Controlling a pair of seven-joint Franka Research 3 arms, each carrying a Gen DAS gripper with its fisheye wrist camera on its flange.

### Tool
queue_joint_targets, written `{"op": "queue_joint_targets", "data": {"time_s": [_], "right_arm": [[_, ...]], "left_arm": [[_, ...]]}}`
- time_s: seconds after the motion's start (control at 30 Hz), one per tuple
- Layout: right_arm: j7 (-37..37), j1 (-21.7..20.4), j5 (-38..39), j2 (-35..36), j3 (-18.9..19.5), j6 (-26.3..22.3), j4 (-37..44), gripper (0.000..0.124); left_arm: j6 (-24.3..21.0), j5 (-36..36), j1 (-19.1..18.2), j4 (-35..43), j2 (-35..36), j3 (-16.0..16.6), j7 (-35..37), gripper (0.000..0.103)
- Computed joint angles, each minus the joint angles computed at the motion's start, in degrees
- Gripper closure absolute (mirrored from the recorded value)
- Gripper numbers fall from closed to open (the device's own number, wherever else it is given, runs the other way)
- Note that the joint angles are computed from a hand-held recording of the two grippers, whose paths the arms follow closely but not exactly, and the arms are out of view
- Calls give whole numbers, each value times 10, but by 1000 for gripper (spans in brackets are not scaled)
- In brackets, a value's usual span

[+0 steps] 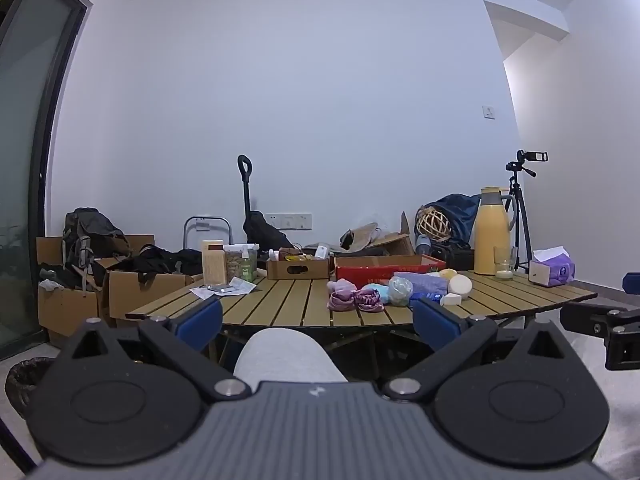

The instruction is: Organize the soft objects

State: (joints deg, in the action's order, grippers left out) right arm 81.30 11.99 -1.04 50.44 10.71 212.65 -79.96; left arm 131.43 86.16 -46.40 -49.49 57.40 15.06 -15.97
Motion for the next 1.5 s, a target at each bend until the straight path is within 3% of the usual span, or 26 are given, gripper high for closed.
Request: {"op": "queue_joint_targets", "data": {"time_s": [0.13,0.2,0.33,0.47,1.5], "right_arm": [[-4,9,22,-8,-8,1,-12,21],[-22,26,45,-6,-21,-44,10,21],[4,-13,7,-8,19,-23,-2,21],[11,-8,6,8,14,-25,16,21],[25,-7,-3,9,11,-25,16,21]], "left_arm": [[3,-10,5,9,4,-3,14,0],[3,-15,9,26,16,-2,20,0],[3,-9,-2,19,15,9,9,0],[12,15,-11,-21,-8,19,-23,0],[8,57,2,-38,-22,-8,-37,0]]}}
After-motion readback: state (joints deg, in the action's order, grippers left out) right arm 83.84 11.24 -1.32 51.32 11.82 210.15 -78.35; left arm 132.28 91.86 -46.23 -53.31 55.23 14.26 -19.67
